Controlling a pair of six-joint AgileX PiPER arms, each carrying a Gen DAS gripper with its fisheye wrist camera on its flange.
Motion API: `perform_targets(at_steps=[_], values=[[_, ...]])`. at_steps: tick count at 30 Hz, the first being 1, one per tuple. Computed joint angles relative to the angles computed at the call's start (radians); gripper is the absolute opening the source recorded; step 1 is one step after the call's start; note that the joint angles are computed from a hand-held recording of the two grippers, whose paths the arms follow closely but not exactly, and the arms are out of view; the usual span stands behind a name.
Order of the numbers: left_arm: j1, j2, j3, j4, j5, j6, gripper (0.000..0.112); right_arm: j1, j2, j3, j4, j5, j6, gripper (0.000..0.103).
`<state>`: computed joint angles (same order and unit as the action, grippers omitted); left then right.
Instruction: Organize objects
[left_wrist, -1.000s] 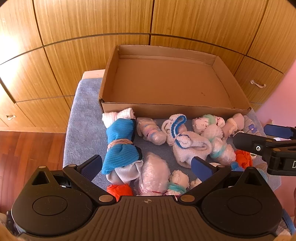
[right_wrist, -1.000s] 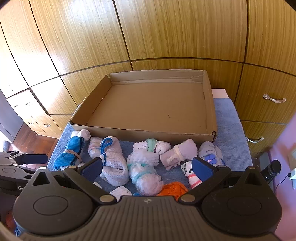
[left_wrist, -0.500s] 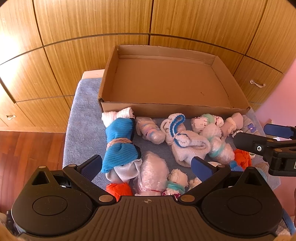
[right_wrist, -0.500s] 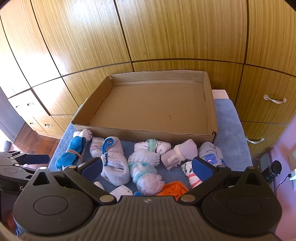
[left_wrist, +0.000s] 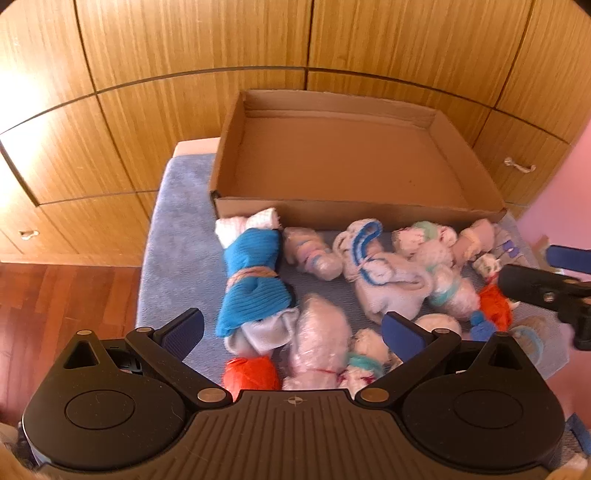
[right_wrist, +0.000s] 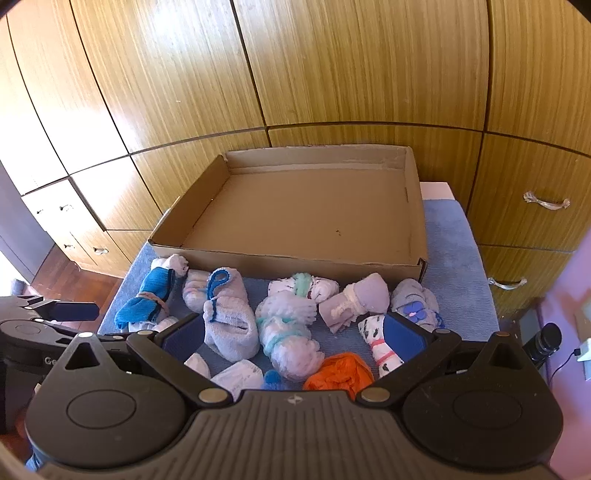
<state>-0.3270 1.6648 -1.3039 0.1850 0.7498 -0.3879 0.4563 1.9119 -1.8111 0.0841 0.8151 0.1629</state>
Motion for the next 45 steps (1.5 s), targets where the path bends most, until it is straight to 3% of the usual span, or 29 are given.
perform_targets(at_steps=[8, 11, 15, 18, 21, 24, 29, 33, 36, 41, 43, 45], values=[[0.004, -0.009, 0.024, 0.012, -0.009, -0.011, 0.103, -0.011, -0.029, 0.055, 0.025, -0.036, -0.025, 0.103], [0.013, -0.046, 0.073, 0.009, -0.047, -0.005, 0.103, -0.018, -0.064, 0.111, 0.041, -0.071, -0.062, 0.103], [0.005, -0.169, 0.247, 0.109, -0.155, -0.078, 0.103, -0.048, -0.186, 0.315, 0.13, -0.221, -0.218, 0.103], [-0.02, -0.248, 0.38, 0.255, -0.21, -0.218, 0.103, -0.069, -0.306, 0.528, 0.257, -0.388, -0.402, 0.103], [-0.019, -0.286, 0.452, 0.264, -0.252, -0.245, 0.102, -0.1, -0.371, 0.675, 0.456, -0.491, -0.622, 0.103], [-0.025, -0.28, 0.483, 0.288, -0.311, -0.277, 0.102, -0.119, -0.366, 0.723, 0.592, -0.515, -0.772, 0.102], [-0.068, -0.213, 0.494, 0.54, -0.328, -0.498, 0.102, -0.098, -0.321, 0.726, 0.516, -0.551, -0.749, 0.102], [-0.067, -0.203, 0.523, 0.639, -0.368, -0.58, 0.102, -0.1, -0.306, 0.739, 0.58, -0.556, -0.832, 0.1], [-0.07, -0.198, 0.543, 0.715, -0.393, -0.651, 0.102, -0.087, -0.299, 0.75, 0.537, -0.567, -0.816, 0.096], [-0.074, -0.182, 0.552, 0.737, -0.419, -0.655, 0.099, -0.067, -0.307, 0.78, 0.456, -0.591, -0.781, 0.092], [-0.073, -0.175, 0.551, 0.735, -0.428, -0.652, 0.093, -0.065, -0.302, 0.78, 0.42, -0.603, -0.749, 0.085], [-0.066, -0.178, 0.553, 0.71, -0.445, -0.629, 0.092, -0.074, -0.297, 0.775, 0.454, -0.597, -0.775, 0.082]])
